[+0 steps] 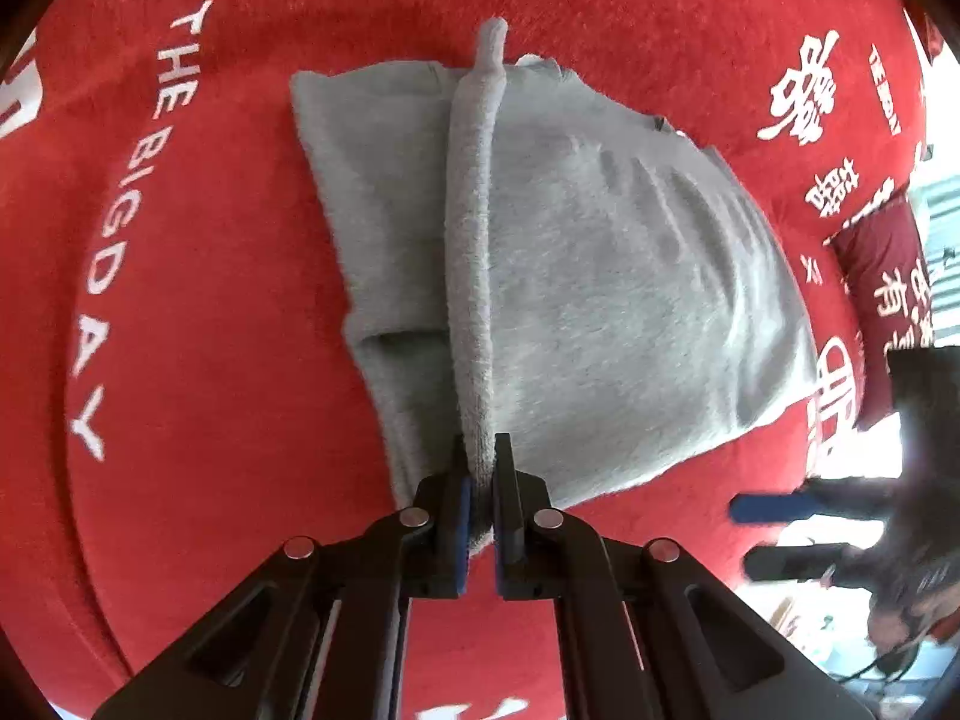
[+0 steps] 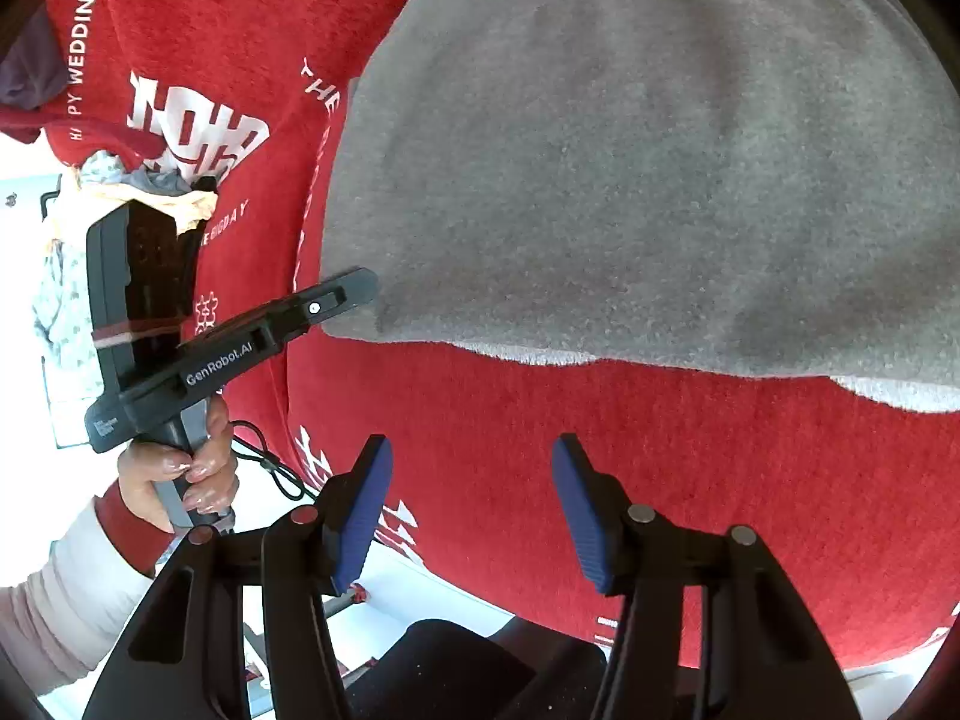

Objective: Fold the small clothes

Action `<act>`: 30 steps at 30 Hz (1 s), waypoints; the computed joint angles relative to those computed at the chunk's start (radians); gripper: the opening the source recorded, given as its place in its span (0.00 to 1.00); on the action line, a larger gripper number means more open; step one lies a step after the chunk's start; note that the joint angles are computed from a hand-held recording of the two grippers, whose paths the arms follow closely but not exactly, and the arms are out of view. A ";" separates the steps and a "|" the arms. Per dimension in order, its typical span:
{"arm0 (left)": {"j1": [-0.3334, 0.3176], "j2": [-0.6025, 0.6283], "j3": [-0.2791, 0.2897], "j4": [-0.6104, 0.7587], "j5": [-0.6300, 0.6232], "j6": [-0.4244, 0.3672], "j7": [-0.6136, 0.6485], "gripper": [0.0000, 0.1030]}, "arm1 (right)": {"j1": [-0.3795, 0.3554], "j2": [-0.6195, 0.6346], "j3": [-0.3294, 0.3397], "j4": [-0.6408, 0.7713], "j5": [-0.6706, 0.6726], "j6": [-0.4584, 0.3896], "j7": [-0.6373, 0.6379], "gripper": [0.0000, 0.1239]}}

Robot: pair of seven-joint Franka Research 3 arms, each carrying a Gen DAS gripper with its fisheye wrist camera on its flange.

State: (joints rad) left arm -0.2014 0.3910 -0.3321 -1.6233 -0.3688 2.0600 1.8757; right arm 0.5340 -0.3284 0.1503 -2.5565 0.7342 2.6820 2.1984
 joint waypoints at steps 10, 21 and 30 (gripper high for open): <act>0.009 -0.061 0.019 -0.099 -0.028 0.036 -0.060 0.06 | -0.010 0.000 -0.004 0.005 -0.010 -0.021 0.001 0.48; -0.024 -0.119 0.040 -0.125 0.074 0.059 -0.206 0.49 | -0.032 -0.030 0.000 -0.005 -0.060 -0.048 0.036 0.48; -0.058 -0.142 0.044 -0.141 0.177 0.066 -0.327 0.83 | -0.056 -0.103 0.004 -0.060 -0.098 -0.067 0.097 0.48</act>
